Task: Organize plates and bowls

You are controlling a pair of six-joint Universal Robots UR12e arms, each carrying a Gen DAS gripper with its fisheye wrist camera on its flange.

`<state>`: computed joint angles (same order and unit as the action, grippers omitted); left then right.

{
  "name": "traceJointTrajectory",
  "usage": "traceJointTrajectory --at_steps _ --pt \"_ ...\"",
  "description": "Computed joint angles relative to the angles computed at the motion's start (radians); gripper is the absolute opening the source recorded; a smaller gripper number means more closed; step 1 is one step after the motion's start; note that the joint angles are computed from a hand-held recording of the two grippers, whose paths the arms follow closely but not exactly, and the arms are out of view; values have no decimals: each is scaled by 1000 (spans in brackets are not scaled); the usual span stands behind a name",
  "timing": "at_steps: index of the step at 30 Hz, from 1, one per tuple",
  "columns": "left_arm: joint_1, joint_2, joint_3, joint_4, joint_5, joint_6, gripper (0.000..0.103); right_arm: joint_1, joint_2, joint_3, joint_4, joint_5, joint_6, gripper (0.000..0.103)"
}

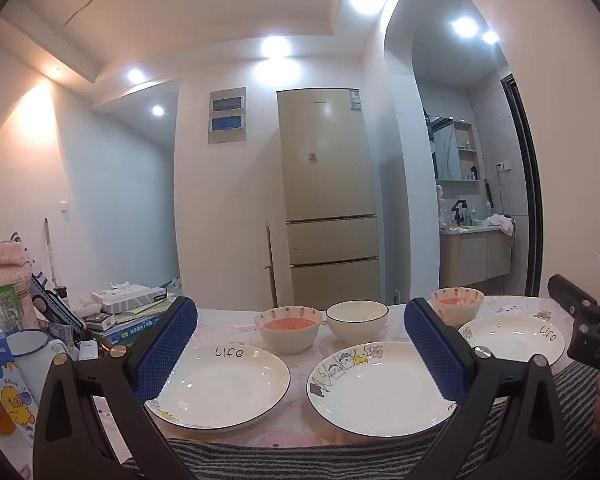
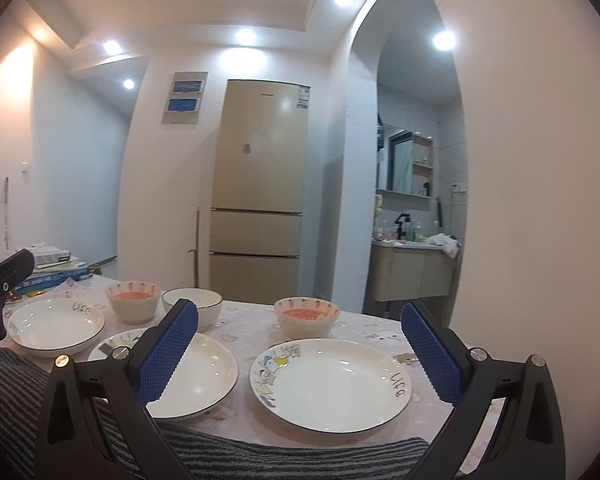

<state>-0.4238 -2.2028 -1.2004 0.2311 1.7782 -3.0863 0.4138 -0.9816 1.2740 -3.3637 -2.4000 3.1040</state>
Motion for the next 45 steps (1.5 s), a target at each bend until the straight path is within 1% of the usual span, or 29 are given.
traceJointTrajectory --at_steps 2,4,7,9,10,11,14,16,19,21,22,24,25,26,27,29,31,33,35,36,37,38,39,40,41,42,43,44,45 --pt "0 -1 0 0 -1 6 103 1 0 -2 6 -12 5 103" --pt "6 4 -6 10 -40 1 103 0 -7 1 25 -14 27 103" --pt "13 16 -19 41 -86 0 103 -7 -36 20 79 37 76 103" --pt "10 23 -19 51 -83 31 103 -7 -46 18 82 54 64 103" --pt "12 28 -20 48 -98 36 103 -5 -46 12 81 52 54 103" --pt "14 34 -20 42 -105 32 103 -4 -48 5 77 54 43 103" --pt "14 43 -3 13 -87 -2 103 -5 -57 -18 61 83 26 103" --pt "17 47 21 -23 -88 -24 103 -6 -59 -44 59 92 20 103" --pt "19 41 67 -23 -78 -26 103 -8 -55 -100 80 88 27 103" --pt "20 31 117 -43 -69 -17 103 -8 -47 -147 126 65 44 103" --pt "25 28 137 -66 -91 -26 103 -10 -43 -177 166 60 59 103" --pt "43 18 194 -130 -166 -65 103 -21 -45 -207 200 121 85 103" --pt "47 8 222 -146 -183 -77 103 -28 -42 -228 216 150 104 103" --pt "48 -5 257 -168 -175 -85 103 -33 -37 -250 232 163 115 103" --pt "47 -22 299 -198 -159 -89 103 -38 -25 -283 245 179 120 103" --pt "49 -48 359 -229 -169 -79 103 -44 -8 -325 257 201 113 103" --pt "46 -74 416 -255 -147 -42 103 -54 12 -371 278 262 89 103" --pt "42 -110 496 -288 -116 -12 103 -58 43 -427 281 273 89 103" --pt "43 -145 570 -284 -101 -5 103 -63 80 -504 316 289 101 103" --pt "44 -167 611 -270 -91 7 103 -70 98 -548 350 320 119 103" --pt "44 -184 649 -281 -74 13 103 -74 116 -587 380 342 132 103" --pt "46 -201 693 -312 -53 1 103 -77 136 -632 413 357 148 103" --pt "50 -204 713 -354 -47 -19 103 -78 163 -688 449 356 165 103" --pt "54 -209 736 -411 -42 -30 103 -78 196 -754 481 351 184 103" --pt "57 -215 769 -511 -21 -38 103 -80 230 -820 513 363 204 103" --pt "58 -213 773 -568 4 -47 103 -84 261 -882 557 387 227 103" --pt "59 -220 786 -583 26 -61 103 -88 295 -950 608 410 249 103" --pt "60 -227 784 -557 46 -76 103 -92 319 -992 642 433 277 103" --pt "64 -241 798 -563 61 -86 103 -95 349 -1044 678 457 304 103"
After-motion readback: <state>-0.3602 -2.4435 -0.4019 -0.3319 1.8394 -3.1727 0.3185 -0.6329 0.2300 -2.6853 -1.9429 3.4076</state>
